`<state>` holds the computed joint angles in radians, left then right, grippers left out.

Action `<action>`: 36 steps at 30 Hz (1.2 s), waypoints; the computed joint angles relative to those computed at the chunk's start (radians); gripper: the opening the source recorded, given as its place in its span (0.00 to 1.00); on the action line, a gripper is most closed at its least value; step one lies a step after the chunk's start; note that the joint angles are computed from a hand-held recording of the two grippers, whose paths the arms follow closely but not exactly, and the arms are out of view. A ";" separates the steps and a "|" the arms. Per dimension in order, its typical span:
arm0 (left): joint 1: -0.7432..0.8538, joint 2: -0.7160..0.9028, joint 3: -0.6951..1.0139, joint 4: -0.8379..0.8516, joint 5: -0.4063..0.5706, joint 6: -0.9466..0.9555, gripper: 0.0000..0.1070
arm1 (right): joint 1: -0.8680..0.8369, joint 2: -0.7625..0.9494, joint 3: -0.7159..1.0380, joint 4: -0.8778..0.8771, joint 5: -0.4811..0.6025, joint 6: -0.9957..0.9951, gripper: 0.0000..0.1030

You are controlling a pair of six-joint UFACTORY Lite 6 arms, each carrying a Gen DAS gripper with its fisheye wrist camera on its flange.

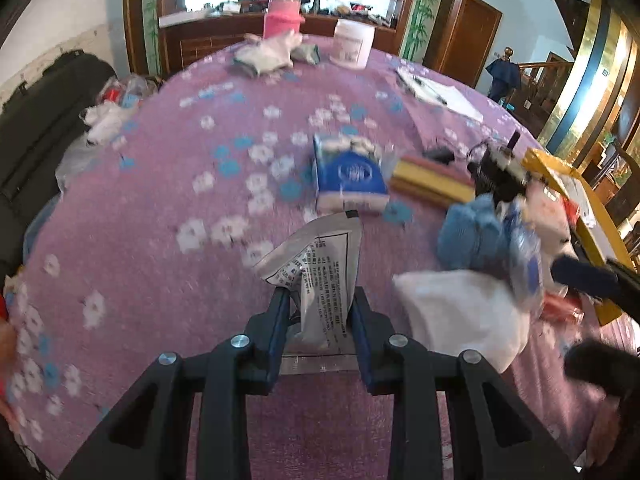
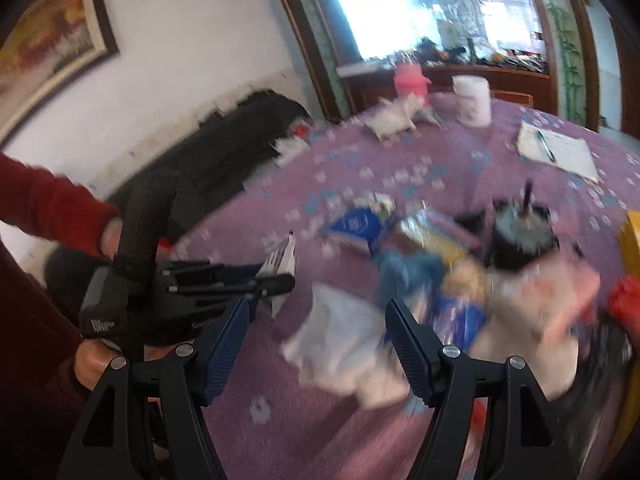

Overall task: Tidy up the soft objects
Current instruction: 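Grasp the foil sachet with the left gripper while the right gripper grasps the white cloth, then lift the foil sachet and white cloth and carry both toward the tray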

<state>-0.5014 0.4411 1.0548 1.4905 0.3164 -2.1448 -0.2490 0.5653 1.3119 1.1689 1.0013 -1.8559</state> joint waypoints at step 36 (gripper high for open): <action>-0.283 0.353 0.556 -0.257 0.399 0.296 0.30 | -0.235 0.016 -0.090 0.391 -0.005 -0.328 0.19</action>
